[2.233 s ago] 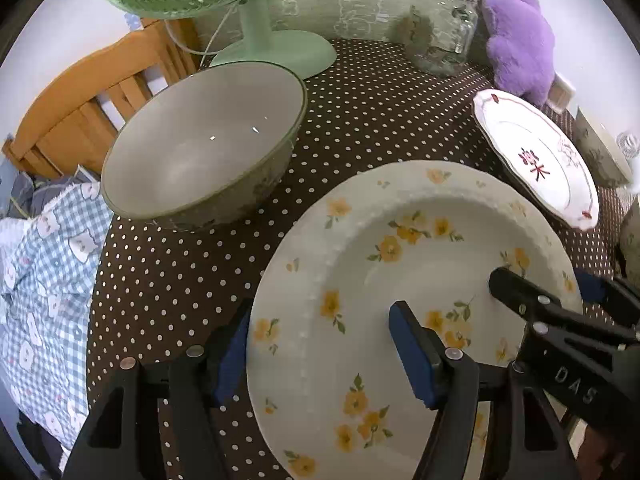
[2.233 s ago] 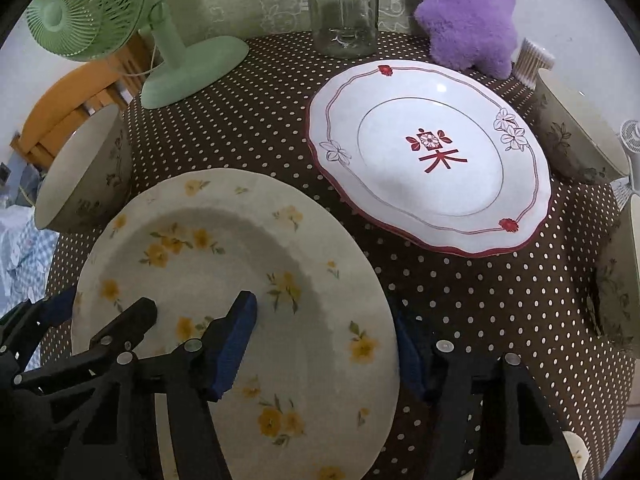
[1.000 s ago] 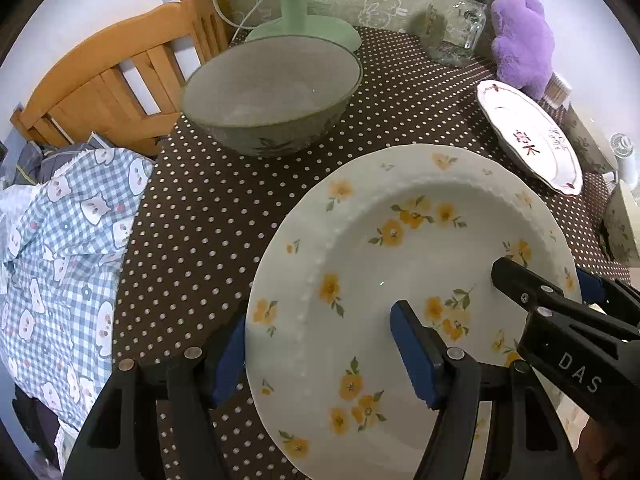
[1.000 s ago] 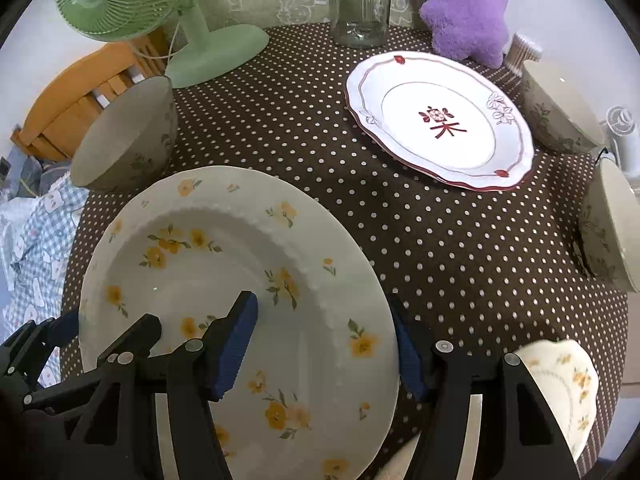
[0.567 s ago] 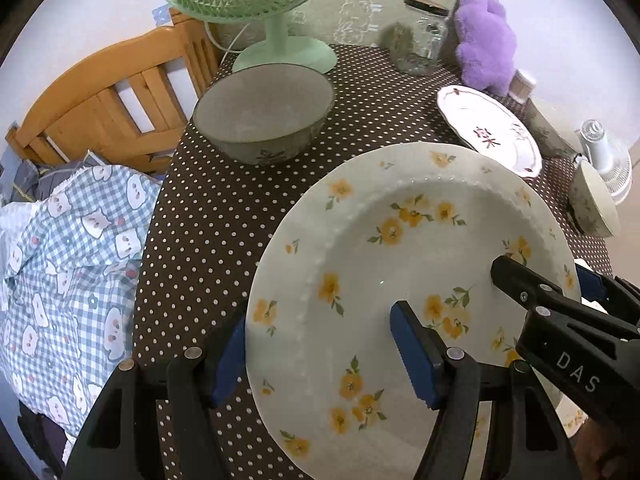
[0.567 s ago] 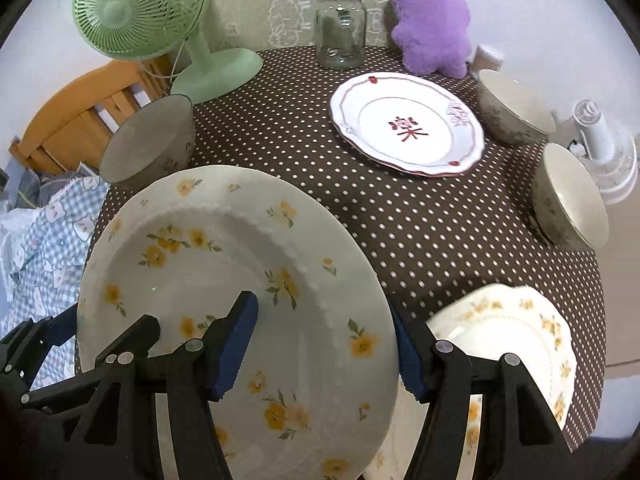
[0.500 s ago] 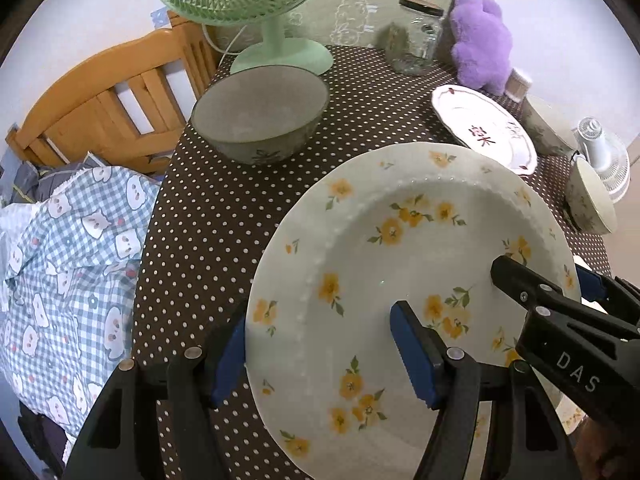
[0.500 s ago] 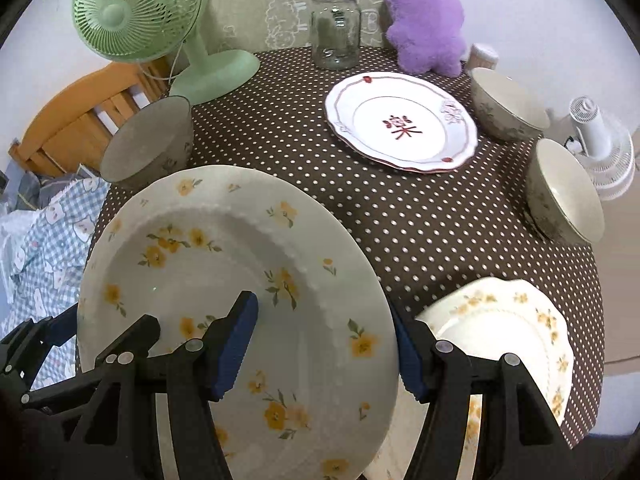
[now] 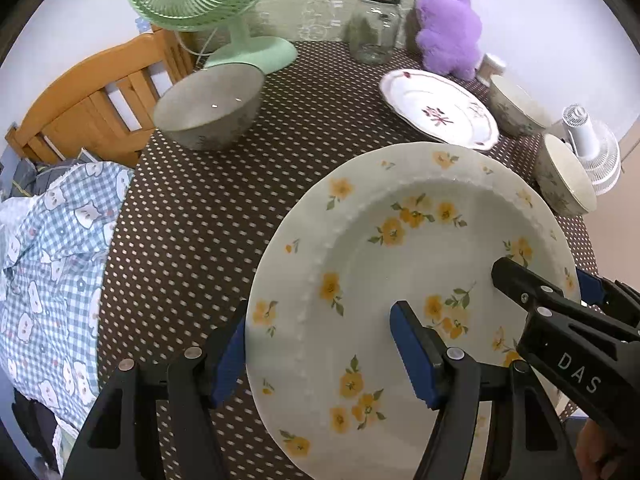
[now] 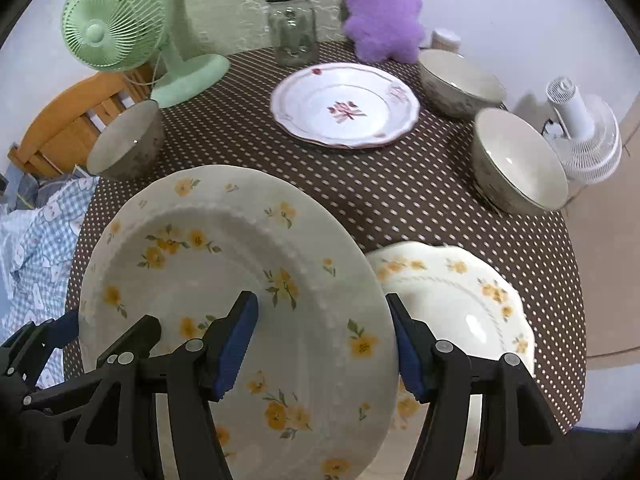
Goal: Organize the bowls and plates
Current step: 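Carry the held plate with both tools above the other flower plate, then lower the held plate onto the other flower plate with both tools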
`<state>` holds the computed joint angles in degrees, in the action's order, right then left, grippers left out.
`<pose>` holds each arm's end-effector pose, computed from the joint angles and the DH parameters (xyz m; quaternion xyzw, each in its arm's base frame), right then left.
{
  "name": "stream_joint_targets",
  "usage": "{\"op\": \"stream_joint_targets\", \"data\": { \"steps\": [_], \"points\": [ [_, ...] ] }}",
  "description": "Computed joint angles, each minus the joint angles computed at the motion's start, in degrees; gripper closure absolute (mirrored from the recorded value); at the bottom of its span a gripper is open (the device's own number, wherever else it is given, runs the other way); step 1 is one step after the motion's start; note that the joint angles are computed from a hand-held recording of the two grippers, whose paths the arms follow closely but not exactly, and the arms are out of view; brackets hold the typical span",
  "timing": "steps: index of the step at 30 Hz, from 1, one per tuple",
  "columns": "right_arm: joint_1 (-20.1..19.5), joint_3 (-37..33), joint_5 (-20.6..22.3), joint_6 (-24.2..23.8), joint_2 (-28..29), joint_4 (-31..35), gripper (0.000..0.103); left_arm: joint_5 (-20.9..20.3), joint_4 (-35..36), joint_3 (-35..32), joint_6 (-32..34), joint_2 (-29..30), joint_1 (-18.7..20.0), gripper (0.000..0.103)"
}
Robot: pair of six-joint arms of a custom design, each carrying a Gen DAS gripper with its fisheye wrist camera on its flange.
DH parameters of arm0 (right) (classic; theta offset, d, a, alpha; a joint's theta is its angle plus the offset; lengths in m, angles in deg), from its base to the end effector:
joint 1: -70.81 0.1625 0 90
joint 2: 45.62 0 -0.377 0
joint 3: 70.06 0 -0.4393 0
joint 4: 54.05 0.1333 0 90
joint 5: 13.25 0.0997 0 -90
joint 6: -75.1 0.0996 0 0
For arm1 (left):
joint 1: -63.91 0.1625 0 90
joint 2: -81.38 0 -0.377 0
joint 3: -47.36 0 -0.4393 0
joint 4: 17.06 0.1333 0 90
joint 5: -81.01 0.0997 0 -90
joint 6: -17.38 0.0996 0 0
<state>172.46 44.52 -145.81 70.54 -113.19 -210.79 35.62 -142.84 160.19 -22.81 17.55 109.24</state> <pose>0.1781 -0.5371 0.1542 0.0679 -0.9176 0.1814 0.3470 -0.2318 -0.5236 0.0775 0.0796 0.9166 -0.1758 0.3501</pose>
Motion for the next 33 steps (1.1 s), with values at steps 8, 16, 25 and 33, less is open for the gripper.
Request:
{"op": "stream_joint_targets", "data": {
  "steps": [8, 16, 25, 33],
  "points": [
    [-2.89, 3.34, -0.06, -2.90, -5.35, 0.35, 0.036, -1.73, 0.11, -1.33, -3.26, 3.85, -2.50, 0.033],
    [-6.48, 6.46, -0.05, -6.22, -10.81, 0.38, 0.036, -3.68, -0.67, -3.54, -4.76, 8.59, -4.39, 0.033],
    [-10.51, 8.49, 0.63, -9.71, -15.32, 0.26, 0.036, -5.11, -0.65, -6.99, -6.29, 14.14, -6.22, 0.033],
    [-13.87, 8.87, 2.11, -12.64, -17.29, 0.28, 0.036, -5.53, -0.05, -9.79, -7.75, 18.17, -6.83, 0.033]
  ]
}}
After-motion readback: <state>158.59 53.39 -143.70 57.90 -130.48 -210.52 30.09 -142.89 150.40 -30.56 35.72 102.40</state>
